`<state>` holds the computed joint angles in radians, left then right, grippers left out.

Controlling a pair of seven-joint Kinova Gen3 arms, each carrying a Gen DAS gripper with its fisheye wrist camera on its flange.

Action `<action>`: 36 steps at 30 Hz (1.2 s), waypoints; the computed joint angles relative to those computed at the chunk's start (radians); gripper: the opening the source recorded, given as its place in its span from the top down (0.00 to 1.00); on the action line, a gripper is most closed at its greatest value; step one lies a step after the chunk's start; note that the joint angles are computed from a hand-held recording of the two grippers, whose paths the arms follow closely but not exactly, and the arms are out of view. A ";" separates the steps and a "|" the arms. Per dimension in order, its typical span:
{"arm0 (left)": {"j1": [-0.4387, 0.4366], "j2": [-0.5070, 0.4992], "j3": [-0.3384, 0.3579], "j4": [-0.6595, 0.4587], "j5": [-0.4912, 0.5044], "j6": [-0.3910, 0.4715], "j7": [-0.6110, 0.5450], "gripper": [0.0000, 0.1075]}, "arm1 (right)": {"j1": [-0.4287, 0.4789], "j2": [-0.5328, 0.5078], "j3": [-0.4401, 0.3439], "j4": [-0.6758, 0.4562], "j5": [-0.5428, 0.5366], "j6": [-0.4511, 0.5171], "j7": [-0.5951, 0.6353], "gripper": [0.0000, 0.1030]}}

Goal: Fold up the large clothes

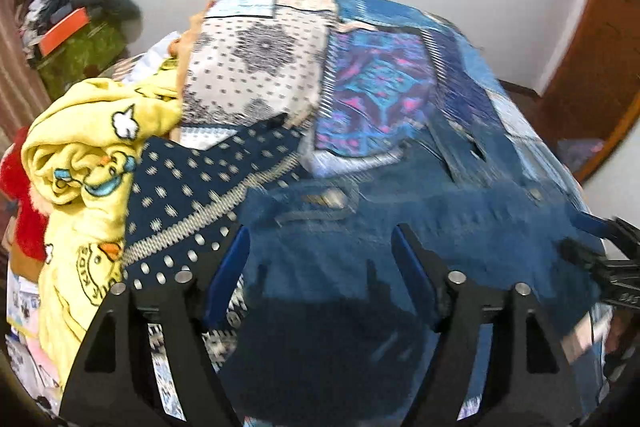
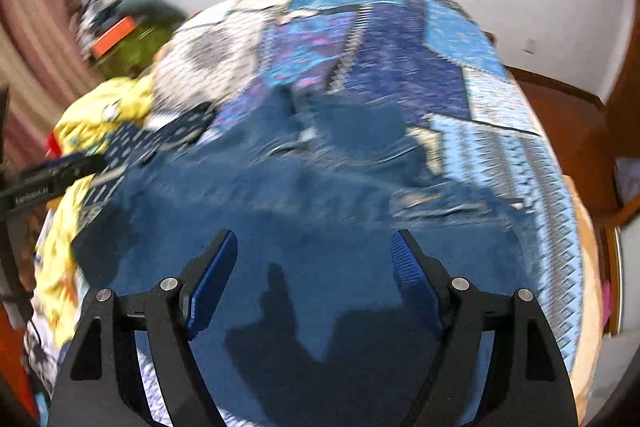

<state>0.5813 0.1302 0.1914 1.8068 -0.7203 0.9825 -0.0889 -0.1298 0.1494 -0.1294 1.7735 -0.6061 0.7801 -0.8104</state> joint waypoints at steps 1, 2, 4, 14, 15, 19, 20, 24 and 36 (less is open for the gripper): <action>0.005 -0.001 0.007 0.004 0.009 -0.003 -0.006 0.28 | -0.001 -0.010 -0.008 0.020 -0.010 0.001 0.019 0.26; 0.010 0.001 0.013 0.011 0.018 -0.011 -0.010 0.26 | -0.006 -0.009 -0.010 0.027 -0.009 0.001 0.026 0.26; 0.028 0.008 0.025 0.035 0.035 -0.034 0.001 0.25 | -0.029 -0.008 -0.016 0.046 0.017 -0.004 0.025 0.26; 0.127 0.047 0.000 0.149 0.047 -0.008 0.163 0.15 | 0.012 -0.028 0.028 0.136 0.067 -0.031 0.038 0.26; 0.133 0.031 0.003 0.170 0.040 -0.008 0.201 0.15 | 0.021 -0.034 0.038 0.137 0.088 -0.032 0.035 0.26; 0.127 -0.025 0.034 0.233 0.035 -0.019 0.297 0.12 | 0.054 -0.050 0.092 0.144 0.138 -0.042 0.029 0.26; 0.123 -0.030 0.053 0.239 0.027 -0.003 0.332 0.12 | 0.075 -0.050 0.103 0.142 0.131 -0.032 0.043 0.26; 0.144 -0.047 0.084 0.244 0.031 0.116 0.479 0.12 | 0.167 -0.073 0.105 0.139 0.106 0.011 0.085 0.26; 0.146 -0.206 0.130 0.362 0.004 -0.080 0.704 0.12 | 0.196 -0.147 0.162 0.176 0.093 0.008 0.103 0.26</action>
